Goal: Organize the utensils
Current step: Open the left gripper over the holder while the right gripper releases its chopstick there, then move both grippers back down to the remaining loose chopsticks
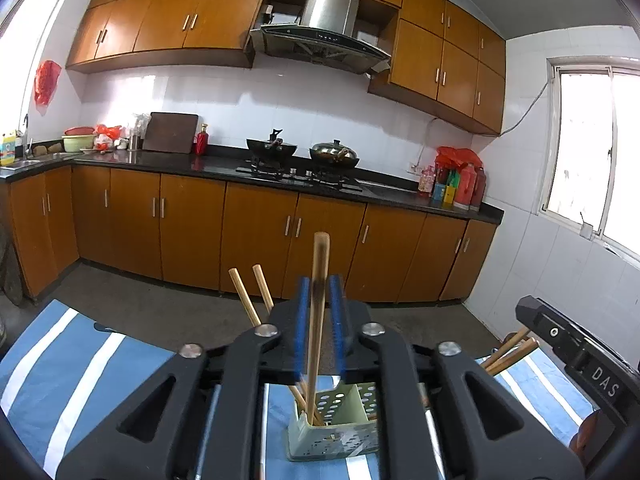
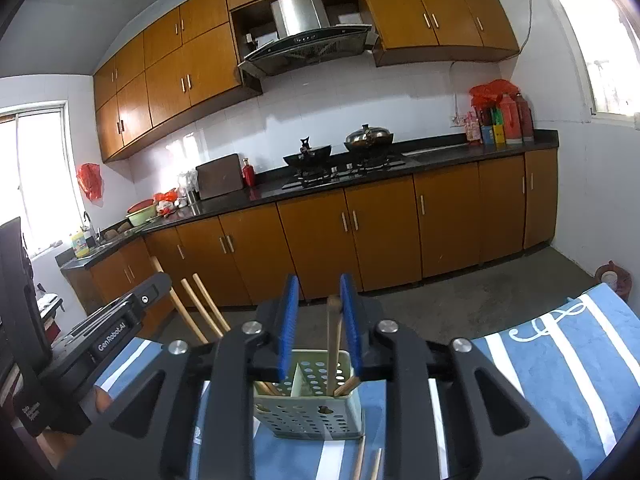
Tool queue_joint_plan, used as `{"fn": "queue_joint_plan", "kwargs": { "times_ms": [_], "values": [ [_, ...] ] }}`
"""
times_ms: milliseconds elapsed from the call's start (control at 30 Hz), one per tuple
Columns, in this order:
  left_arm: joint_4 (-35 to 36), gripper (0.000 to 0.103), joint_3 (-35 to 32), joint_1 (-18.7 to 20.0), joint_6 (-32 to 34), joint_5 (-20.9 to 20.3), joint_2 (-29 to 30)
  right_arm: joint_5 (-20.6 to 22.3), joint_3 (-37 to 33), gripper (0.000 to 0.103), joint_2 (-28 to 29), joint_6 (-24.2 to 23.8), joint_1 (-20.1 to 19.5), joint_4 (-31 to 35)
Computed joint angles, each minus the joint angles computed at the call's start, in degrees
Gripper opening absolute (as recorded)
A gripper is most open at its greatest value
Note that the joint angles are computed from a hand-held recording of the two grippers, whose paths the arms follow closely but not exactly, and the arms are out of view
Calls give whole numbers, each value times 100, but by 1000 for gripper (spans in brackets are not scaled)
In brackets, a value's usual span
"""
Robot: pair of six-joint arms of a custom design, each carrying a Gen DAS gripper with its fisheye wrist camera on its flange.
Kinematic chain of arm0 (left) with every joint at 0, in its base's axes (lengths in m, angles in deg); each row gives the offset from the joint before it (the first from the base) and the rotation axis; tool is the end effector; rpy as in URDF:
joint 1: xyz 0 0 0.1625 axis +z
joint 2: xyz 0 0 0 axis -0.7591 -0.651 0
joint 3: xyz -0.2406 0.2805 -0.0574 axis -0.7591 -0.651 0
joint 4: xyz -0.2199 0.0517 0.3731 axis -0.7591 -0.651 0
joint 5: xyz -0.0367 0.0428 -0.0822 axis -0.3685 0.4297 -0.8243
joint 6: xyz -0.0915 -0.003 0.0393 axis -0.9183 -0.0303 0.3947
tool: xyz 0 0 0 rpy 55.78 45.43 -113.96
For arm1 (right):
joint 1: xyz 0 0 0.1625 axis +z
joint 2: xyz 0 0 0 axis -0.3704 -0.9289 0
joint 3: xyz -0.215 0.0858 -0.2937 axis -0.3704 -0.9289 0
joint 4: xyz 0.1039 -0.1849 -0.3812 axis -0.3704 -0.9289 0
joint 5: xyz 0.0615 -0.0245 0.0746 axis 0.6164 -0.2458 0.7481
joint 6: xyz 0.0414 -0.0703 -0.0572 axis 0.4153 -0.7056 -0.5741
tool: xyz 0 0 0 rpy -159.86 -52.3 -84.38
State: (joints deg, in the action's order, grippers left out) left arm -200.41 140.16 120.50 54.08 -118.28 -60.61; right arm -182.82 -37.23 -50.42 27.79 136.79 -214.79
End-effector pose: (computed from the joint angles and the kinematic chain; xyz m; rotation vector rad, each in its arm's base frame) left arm -0.0940 -0.7712 0.3952 0.7780 2.2538 -1.4857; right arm 0.4340 -0.7419 0.0462 0.4381 -2.1281 1.6078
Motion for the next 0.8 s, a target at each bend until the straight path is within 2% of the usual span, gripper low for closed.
{"fn": "queue_joint_plan", "kwargs": {
  "times_ms": [33,67,300,433,533,633,800],
  "values": [
    [-53,27,56,-9,2,12,-45,-14,70,26,-35,-13,15,-57],
    [-99,29,96,-22,-1,22,-76,-32,229,26,-119,-37,34,-175],
    [-191,30,505,-34,-28,42,-473,-166,1626,28,-828,-43,163,-1039],
    [-203,30,1016,21,-60,109,-916,-338,2836,30,-1387,75,210,-1634],
    [-119,30,1443,109,-25,249,-1245,-572,3517,31,-1623,254,182,-1837],
    [133,32,1754,248,-21,429,-1472,-809,3949,31,-1738,583,93,-1618],
    [687,32,2095,549,-109,672,-1644,-913,4502,31,-1756,1586,-203,-565]
  ]
}}
